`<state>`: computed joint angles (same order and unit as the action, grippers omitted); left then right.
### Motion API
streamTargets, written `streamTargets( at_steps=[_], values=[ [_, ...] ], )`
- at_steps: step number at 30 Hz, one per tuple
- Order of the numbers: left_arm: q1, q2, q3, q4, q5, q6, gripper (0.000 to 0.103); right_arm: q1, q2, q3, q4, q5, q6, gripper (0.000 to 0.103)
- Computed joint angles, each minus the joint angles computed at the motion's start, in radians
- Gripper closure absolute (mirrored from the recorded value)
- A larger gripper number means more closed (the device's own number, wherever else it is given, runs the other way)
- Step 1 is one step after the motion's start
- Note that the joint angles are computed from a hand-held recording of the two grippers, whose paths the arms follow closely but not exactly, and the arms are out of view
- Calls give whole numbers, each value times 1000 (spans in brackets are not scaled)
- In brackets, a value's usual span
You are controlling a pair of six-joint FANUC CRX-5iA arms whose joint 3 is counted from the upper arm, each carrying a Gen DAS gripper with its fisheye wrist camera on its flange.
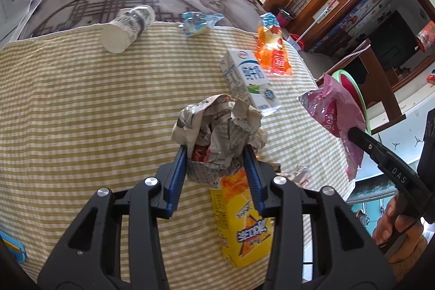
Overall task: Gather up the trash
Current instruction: 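Carry the pink bag and crumpled paper over the red bin with both grippers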
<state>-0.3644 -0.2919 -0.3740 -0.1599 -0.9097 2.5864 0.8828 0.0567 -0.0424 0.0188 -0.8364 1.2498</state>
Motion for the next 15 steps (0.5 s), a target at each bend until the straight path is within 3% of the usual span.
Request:
streamTargets(
  at_steps=[6,15],
  values=[
    [-39,88,80,-9,9,-3,63,-52,-27,-12,-30,1,28,84],
    [-125,267,295,-109,-56,124,63,-203,25,102,-188,-44,267,84]
  ],
)
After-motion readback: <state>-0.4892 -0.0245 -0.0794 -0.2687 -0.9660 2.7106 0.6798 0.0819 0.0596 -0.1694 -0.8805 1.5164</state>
